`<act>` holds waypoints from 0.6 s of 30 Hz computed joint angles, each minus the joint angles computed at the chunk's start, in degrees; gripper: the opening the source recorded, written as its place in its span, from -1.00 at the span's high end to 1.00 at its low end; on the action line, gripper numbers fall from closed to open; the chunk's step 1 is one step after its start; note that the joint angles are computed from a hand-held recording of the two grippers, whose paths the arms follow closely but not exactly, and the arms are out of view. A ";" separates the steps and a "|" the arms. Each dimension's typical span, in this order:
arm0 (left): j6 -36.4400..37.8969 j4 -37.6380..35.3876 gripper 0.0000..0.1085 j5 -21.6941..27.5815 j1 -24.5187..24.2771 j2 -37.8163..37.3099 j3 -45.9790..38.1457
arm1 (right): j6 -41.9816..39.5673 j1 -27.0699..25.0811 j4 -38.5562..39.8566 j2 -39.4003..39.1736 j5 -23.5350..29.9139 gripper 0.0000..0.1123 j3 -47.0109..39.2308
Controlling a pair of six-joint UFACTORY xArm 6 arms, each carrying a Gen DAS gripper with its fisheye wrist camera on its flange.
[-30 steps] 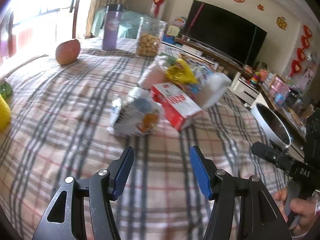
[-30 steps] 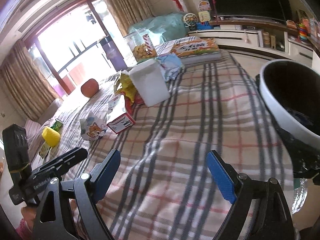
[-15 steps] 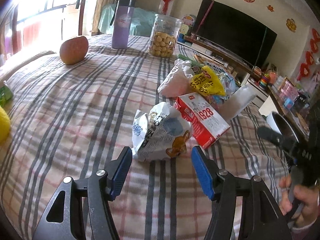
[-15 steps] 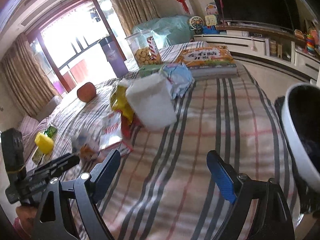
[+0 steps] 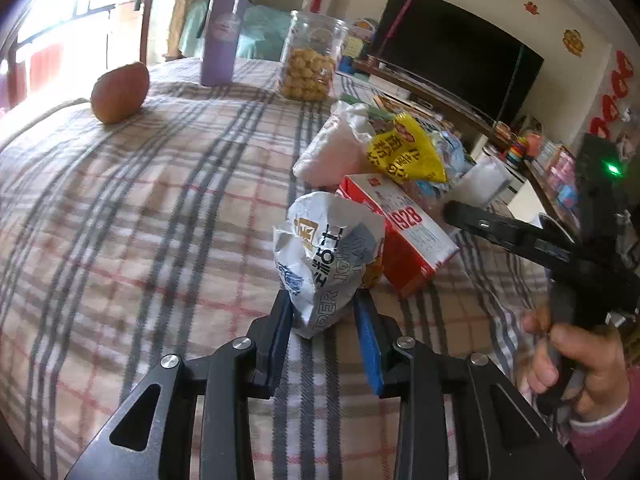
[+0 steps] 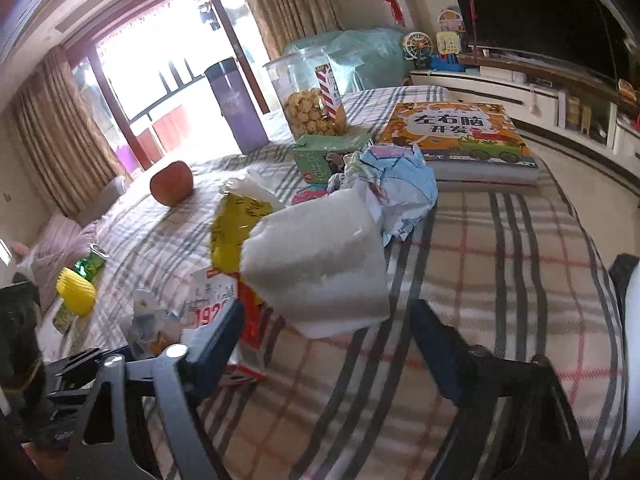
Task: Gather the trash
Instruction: 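Grasp the white printed bag with the left tool while the right tool grasps the white block, then carry the white bag and white block over the trash bin with both tools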
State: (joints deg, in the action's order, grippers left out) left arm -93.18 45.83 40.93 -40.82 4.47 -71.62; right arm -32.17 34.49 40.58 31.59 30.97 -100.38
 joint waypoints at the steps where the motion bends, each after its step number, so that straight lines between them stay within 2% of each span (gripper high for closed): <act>1: -0.10 0.29 0.45 0.11 -0.04 0.02 -0.05 | 1.83 -0.17 -1.75 0.61 0.80 0.11 -0.77; 4: -0.31 1.61 0.48 0.44 -0.40 0.07 -0.24 | 0.40 -0.32 0.02 -0.53 0.12 0.12 0.80; 18: -3.12 4.06 0.50 0.99 -5.57 -0.48 -0.84 | -5.57 -3.18 8.40 -14.78 -2.81 0.12 20.21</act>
